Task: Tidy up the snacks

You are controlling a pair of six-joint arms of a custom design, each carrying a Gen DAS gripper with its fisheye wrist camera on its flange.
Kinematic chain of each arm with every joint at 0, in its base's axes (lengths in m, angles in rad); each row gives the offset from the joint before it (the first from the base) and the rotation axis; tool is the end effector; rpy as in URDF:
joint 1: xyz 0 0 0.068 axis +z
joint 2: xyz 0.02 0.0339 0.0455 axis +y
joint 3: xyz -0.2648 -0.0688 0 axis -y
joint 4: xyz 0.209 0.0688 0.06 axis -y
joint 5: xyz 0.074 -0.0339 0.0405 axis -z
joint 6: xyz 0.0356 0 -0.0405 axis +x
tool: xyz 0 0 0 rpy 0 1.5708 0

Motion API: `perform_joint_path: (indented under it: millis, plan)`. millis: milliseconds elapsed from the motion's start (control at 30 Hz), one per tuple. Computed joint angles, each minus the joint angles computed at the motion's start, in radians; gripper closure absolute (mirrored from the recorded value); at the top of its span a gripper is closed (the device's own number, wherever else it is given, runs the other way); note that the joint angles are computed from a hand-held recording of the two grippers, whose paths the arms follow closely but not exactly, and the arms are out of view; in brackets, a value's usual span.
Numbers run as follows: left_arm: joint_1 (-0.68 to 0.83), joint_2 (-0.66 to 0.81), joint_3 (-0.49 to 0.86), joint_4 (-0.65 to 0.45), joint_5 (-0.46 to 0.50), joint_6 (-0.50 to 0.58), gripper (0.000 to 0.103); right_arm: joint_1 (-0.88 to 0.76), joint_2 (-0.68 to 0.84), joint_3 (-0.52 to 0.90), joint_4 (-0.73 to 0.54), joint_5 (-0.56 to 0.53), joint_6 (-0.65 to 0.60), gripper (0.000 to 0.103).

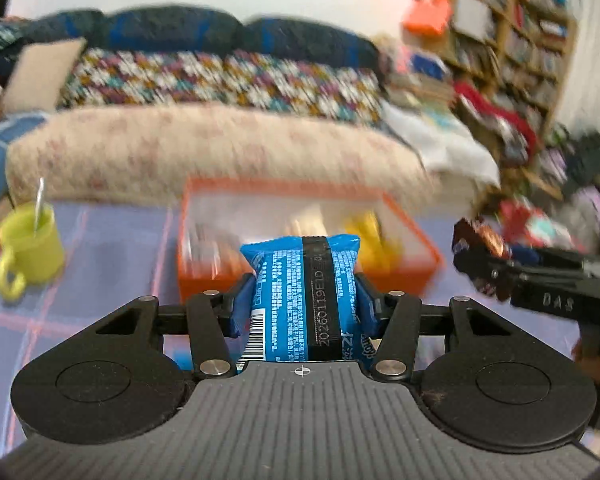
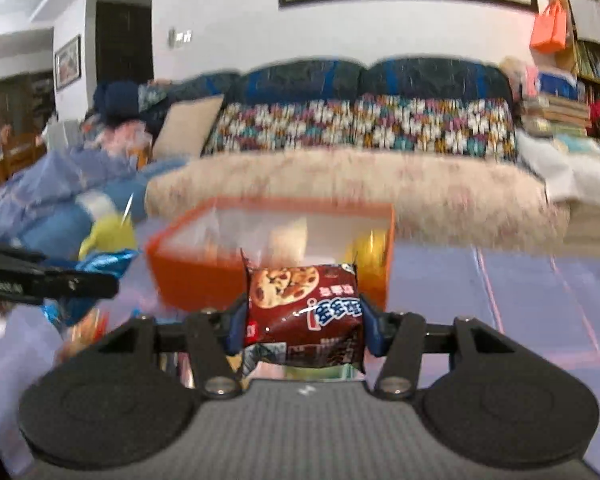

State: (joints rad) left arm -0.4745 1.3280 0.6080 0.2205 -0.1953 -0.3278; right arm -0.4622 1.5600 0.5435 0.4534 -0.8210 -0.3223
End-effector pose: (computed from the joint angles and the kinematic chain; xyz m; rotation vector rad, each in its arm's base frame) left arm 0.2243 -0.1075 0.2257 0.0317 2.0727 -0.2930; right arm 0.2455 -0.0932 0.1797 -0.3231 1.9339 0.3650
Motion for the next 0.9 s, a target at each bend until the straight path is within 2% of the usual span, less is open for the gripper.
perform_joint_path:
  millis: [133,233,300,367,400,433,467,533,600,667,800,900]
  plan:
    - [0.102,0.207,0.219,-0.016,0.034,0.013,0.095,0.172,0.186,0.143,0.231,0.119,0.269,0.048]
    - [0.152,0.364,0.402,-0.075,0.054,0.037,0.095,0.239,0.339,0.225,0.331,0.163,0.391,0.048]
    - [0.171,0.428,0.434,-0.03,0.07,0.03,0.095,0.275,0.419,0.296,0.311,0.192,0.413,0.048]
    - [0.178,0.493,0.46,-0.016,0.081,0.037,0.095,0.301,0.46,0.328,0.297,0.235,0.375,0.047]
    - [0.184,0.525,0.474,-0.011,0.088,0.041,0.094,0.315,0.48,0.346,0.282,0.276,0.341,0.042]
    - [0.189,0.544,0.466,0.013,0.101,0.049,0.089,0.325,0.493,0.357,0.267,0.302,0.33,0.037]
    - [0.194,0.55,0.453,0.028,0.119,0.057,0.079,0.327,0.503,0.362,0.266,0.317,0.345,0.029]
    - [0.197,0.528,0.429,0.042,0.121,0.051,0.074,0.311,0.495,0.34,0.303,0.282,0.396,0.021]
    - [0.197,0.467,0.381,0.07,0.116,0.044,0.069,0.299,0.444,0.293,0.341,0.263,0.412,0.007]
    - [0.193,0.394,0.333,0.08,0.109,0.03,0.056,0.288,0.362,0.223,0.369,0.266,0.389,0.007]
    - [0.16,0.232,0.234,0.038,0.087,0.027,0.055,0.239,0.18,0.088,0.325,0.231,0.3,0.0]
    - [0.103,0.082,0.065,0.049,0.033,0.043,0.054,0.168,0.064,-0.015,0.231,0.176,0.161,0.0]
